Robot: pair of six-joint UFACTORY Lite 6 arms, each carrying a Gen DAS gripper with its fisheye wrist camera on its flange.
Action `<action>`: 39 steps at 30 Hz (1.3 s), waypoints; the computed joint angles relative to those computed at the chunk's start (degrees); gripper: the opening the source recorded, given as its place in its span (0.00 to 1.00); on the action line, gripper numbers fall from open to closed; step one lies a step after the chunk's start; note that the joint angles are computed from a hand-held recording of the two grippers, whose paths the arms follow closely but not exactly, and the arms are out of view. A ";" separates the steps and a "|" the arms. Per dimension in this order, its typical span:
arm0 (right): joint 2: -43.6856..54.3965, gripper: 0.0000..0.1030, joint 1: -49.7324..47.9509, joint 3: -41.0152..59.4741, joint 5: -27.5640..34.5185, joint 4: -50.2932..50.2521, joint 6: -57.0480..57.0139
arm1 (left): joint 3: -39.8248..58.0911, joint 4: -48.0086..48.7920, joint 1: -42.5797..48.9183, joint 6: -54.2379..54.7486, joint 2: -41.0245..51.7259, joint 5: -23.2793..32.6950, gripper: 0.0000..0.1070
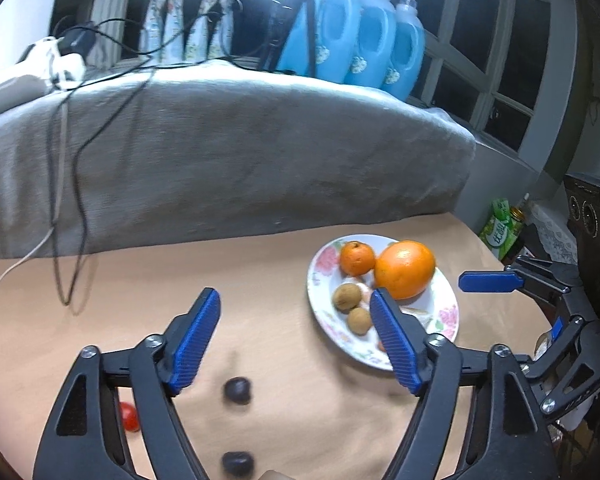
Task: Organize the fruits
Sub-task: 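Move the left tool to a red cherry tomato while the right tool moves to a dark plum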
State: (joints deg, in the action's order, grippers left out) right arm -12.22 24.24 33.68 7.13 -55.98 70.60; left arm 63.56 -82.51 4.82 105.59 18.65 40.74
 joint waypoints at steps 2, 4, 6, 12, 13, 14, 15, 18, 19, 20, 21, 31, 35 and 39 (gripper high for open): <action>0.70 0.92 0.88 0.97 0.44 -0.17 0.30 | 0.13 0.19 1.50 0.25 0.03 0.09 0.74; 1.72 0.92 1.70 2.18 0.63 -0.60 0.86 | 0.27 0.23 2.84 0.26 0.16 0.30 0.74; 2.98 0.92 2.49 3.41 0.64 -2.00 2.46 | 0.74 0.61 4.42 0.31 0.64 0.45 0.74; 7.46 0.92 4.34 7.02 0.28 -5.75 6.67 | 1.76 1.77 8.78 0.89 2.65 0.79 0.74; 8.39 0.92 4.72 7.76 0.25 -6.75 7.70 | 1.89 1.97 9.39 0.91 2.97 0.85 0.74; 8.96 0.92 5.03 8.14 0.27 -7.98 8.96 | 2.06 2.11 9.97 0.98 3.37 0.89 0.74; 9.73 0.92 5.36 8.72 0.28 -8.81 9.76 | 2.19 2.23 10.77 1.14 3.86 0.83 0.74; 12.08 0.92 6.28 10.48 0.32 -11.33 12.27 | 2.57 2.60 12.34 1.30 4.89 0.65 0.74; 12.97 0.92 6.55 11.18 0.37 -11.81 12.72 | 2.80 2.77 12.93 1.32 5.33 0.74 0.74; 13.97 0.92 6.72 11.96 0.32 -12.74 13.56 | 2.91 2.76 13.37 1.55 5.71 0.81 0.74; 14.84 0.92 6.94 12.66 0.30 -13.61 14.39 | 2.97 2.73 13.92 1.82 6.08 0.73 0.74; 23.32 0.92 8.80 19.93 0.27 -9.35 9.58 | 4.30 3.62 17.39 2.37 9.00 1.09 0.74; 26.39 0.92 9.55 22.37 0.42 -7.69 8.05 | 4.93 4.02 18.22 2.43 9.85 1.26 0.74; 29.41 0.92 10.09 24.87 0.52 -6.14 6.68 | 5.22 4.17 18.77 2.75 10.64 1.23 0.74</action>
State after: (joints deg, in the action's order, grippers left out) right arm 17.19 34.33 58.55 7.65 -62.12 77.28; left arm 68.78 -78.34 23.58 108.34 29.29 41.98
